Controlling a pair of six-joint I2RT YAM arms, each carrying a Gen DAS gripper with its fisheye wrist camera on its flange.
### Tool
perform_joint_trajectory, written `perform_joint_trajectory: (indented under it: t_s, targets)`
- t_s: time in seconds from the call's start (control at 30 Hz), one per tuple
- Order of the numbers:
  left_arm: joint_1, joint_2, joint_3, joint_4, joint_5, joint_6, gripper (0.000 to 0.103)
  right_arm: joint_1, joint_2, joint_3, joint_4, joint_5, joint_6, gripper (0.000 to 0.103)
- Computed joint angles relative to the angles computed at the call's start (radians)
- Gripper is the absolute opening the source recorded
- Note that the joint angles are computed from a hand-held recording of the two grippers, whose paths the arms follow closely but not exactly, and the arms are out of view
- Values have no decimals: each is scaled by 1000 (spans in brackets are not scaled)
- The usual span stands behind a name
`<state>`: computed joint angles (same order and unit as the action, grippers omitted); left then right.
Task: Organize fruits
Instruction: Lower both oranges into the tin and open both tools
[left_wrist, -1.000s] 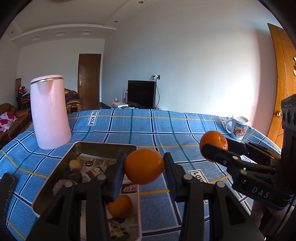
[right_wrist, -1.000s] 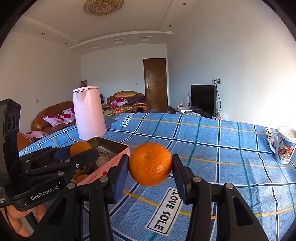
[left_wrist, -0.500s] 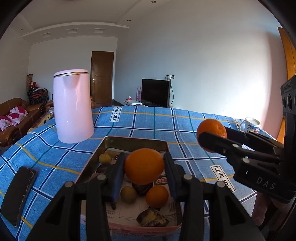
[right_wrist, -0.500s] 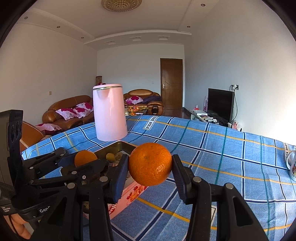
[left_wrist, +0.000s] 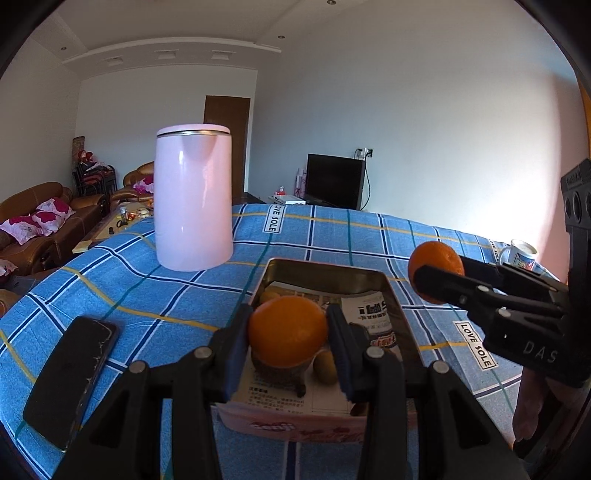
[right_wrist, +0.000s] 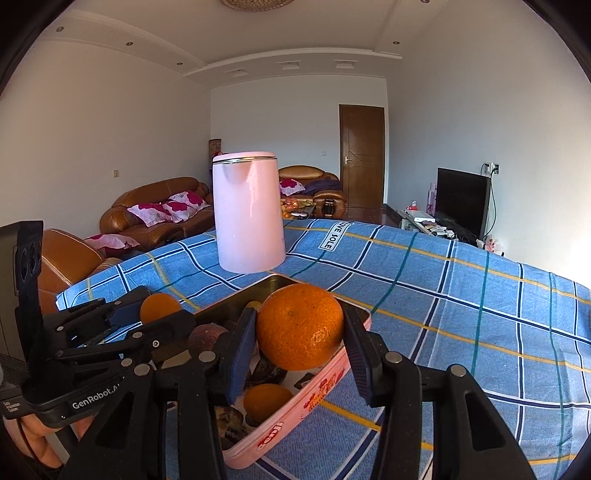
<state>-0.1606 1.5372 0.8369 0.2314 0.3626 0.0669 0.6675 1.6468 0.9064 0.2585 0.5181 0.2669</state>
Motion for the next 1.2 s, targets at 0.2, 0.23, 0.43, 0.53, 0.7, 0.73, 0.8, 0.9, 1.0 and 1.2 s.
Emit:
perform_joint_trajectory:
  t_s: [0.2,0.23,0.43,0.53,0.7,0.73,0.8,0.9,1.0,1.2]
  targets:
    - [12,17,7,-15,6,12,43,20,60,57,-29,-30,15,49]
    - [11,22,9,-16,7,13,43,23,72,67,-36,-30,16,49]
    - [13,30,16,-31,10,20,43,15,119,108,-67,-62,48,49]
    - [14,30,19,-42,15,27,43,14,140,125,-80,-70,61,49]
    - [15,45,28,-57,21,34,43,17,162,142,-93,-73,67,49]
    - [14,49,31,-61,22,35,43,16,164,144,-96,-75,69,49]
    - [10,56,34,-66,18,39,43,16,163,147,-104,-73,75,49]
    - [8,64,38,-71,19,41,43,12,165,151,-116,-80,82,49]
    - [7,69,39,-73,17,44,43,9,172,162,-132,-87,90,49]
    - [6,63,38,-82,4,53,41,-3,193,194,-176,-122,103,49]
